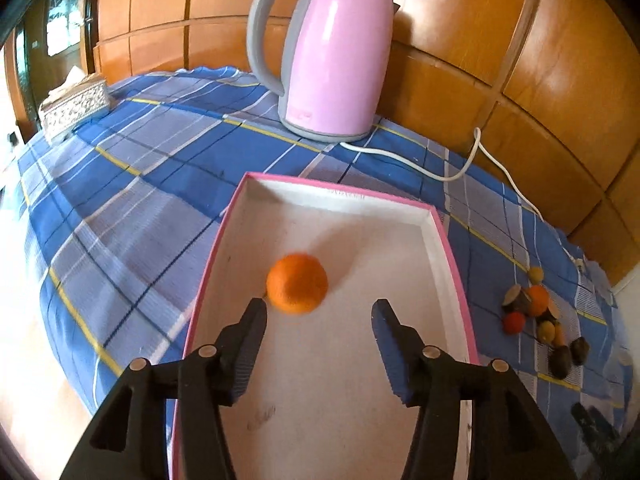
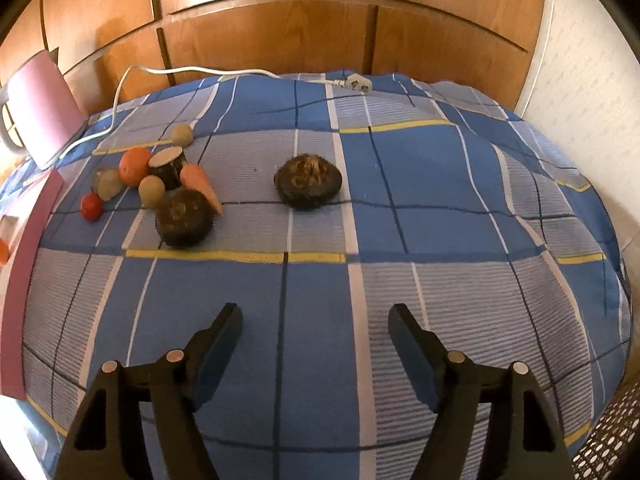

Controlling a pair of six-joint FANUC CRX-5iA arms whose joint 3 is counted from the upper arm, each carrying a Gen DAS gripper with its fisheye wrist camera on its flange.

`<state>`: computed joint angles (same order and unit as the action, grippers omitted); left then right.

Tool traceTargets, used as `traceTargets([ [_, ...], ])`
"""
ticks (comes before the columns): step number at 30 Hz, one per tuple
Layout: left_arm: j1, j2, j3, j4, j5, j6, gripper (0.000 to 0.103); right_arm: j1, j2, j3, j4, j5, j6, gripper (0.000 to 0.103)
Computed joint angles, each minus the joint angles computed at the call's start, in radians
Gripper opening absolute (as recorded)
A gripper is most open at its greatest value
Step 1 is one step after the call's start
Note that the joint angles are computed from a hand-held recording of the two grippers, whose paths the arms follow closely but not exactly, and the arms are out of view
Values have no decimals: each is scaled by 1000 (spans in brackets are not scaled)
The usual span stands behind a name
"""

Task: Organize fruits
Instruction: 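Carry the orange with the left tool into the tray and release, then grasp the dark round root with the right tool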

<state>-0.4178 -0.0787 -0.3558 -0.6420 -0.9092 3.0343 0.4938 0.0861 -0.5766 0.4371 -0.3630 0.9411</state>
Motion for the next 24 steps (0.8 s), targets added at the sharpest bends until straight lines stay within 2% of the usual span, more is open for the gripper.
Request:
traceTargets([
  [4,-59,-5,5,-30,-50,51,61,0,8,62,-142,-21,134,74],
  [9,-113,-16,2,-47,-82,100,64,9,27,168,-386,-61,380,74],
  [13,-155,-11,9,-63,-109,135,70,38,56,202,-398,-64,401,74],
  [16,-183,-1,18,-73,-130,150,72,60,91,219,-349,-63,350,73],
  [18,-198,6,23,-76,-139,156,73,71,113,236,-329,-71,324,65],
  [21,-205,9,20,-68,-131,153,73,81,153,265,-293,-97,287,62],
  [24,-217,11,23,-74,-135,159,73,73,168,305,-381,-122,378,44],
])
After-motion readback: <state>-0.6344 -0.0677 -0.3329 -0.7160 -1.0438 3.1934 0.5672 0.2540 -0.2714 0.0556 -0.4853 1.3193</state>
